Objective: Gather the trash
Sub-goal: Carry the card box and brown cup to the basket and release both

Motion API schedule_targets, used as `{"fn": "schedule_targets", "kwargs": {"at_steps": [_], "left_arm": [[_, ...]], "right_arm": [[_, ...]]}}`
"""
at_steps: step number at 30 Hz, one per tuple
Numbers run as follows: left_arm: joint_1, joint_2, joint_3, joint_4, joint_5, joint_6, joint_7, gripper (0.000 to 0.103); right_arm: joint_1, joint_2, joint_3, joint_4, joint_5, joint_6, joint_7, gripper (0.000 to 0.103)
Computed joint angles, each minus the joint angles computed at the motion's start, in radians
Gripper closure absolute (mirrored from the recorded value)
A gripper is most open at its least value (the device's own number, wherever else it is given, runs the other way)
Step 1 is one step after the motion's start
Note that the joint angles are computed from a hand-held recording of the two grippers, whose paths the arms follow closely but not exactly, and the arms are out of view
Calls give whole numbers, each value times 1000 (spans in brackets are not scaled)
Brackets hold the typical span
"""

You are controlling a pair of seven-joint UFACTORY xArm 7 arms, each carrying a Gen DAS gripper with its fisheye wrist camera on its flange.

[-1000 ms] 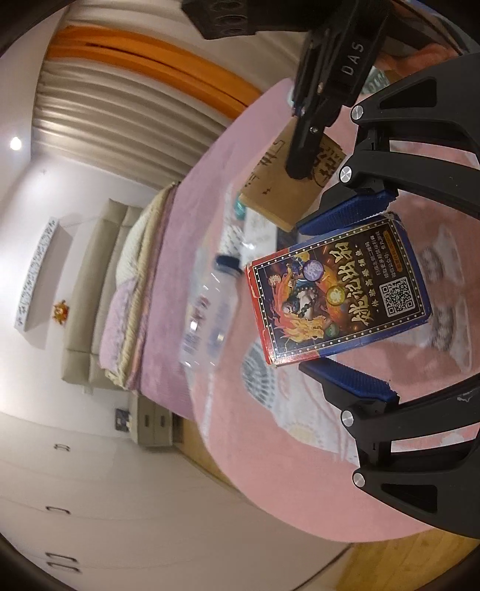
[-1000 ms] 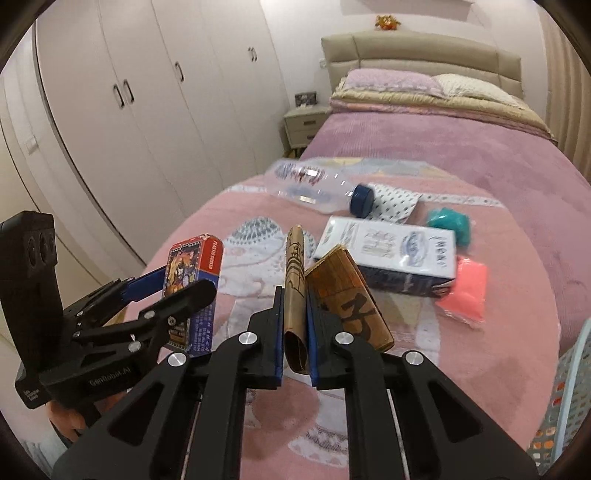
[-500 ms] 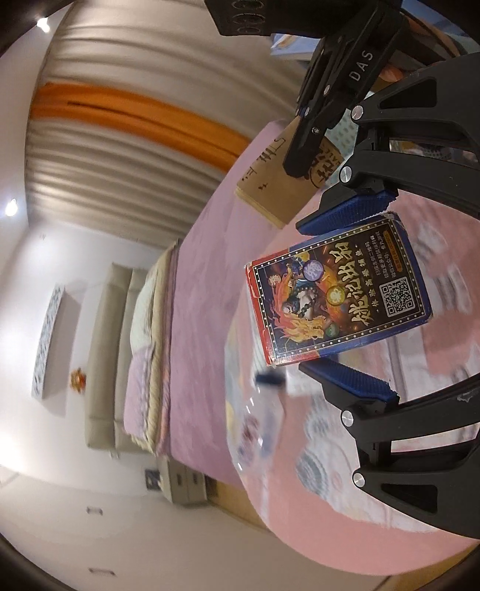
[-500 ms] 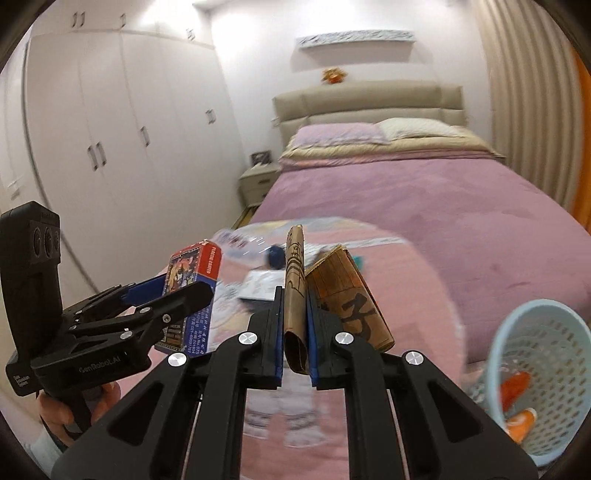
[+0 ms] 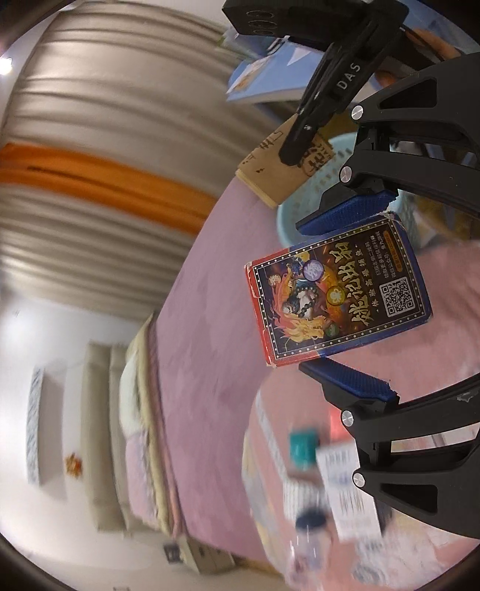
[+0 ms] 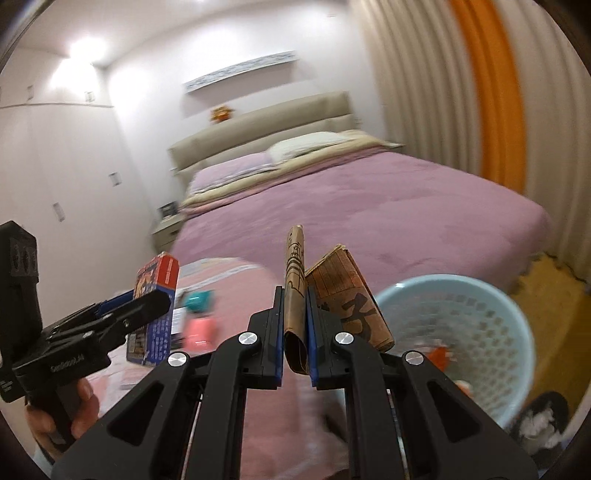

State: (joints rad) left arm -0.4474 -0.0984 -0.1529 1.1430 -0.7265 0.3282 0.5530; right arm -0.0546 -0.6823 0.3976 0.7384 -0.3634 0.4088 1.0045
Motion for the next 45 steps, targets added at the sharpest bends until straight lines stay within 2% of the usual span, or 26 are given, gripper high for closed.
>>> {"fn": "schedule_targets", "kwargs": {"at_steps": [9, 16, 20, 23, 25, 26, 27, 29, 33, 37, 45], "left_arm": [[-13, 200, -92, 158, 102, 40, -38, 37], [-7, 323, -131, 259, 213, 84, -110, 36], [6, 341, -149, 277, 223, 101, -123, 26], [17, 315, -162, 239, 210, 81, -95, 23], [20, 301, -162, 218, 207, 75, -83, 22], [18, 298, -162, 218, 205, 74, -85, 22], [28, 285, -170, 206, 174, 74, -60, 22], [28, 269, -168, 192, 152, 69, -44, 22], [28, 220, -161, 150, 101, 47, 5, 22], [26, 153, -144, 102, -2, 40, 86, 22], [-3, 34, -64, 30, -134, 26, 165, 22]], "right_arm": [[-30, -29, -86, -95, 32, 59, -1, 95], [-25, -9, -139, -149, 69, 48, 5, 95], [0, 7, -181, -168, 110, 28, -27, 94], [2, -3, -193, -193, 131, 9, -43, 89], [-5, -16, -184, -202, 139, 8, -38, 83], [-9, -17, -180, -202, 141, 6, -36, 76], [-15, -32, -170, -209, 139, 8, -29, 67], [-34, -48, -141, -207, 127, 15, -10, 57], [-24, -52, -133, -189, 122, 8, -17, 57], [-15, -52, -115, -163, 113, -2, -28, 57], [14, -29, -63, -90, 94, -35, -44, 57]]}}
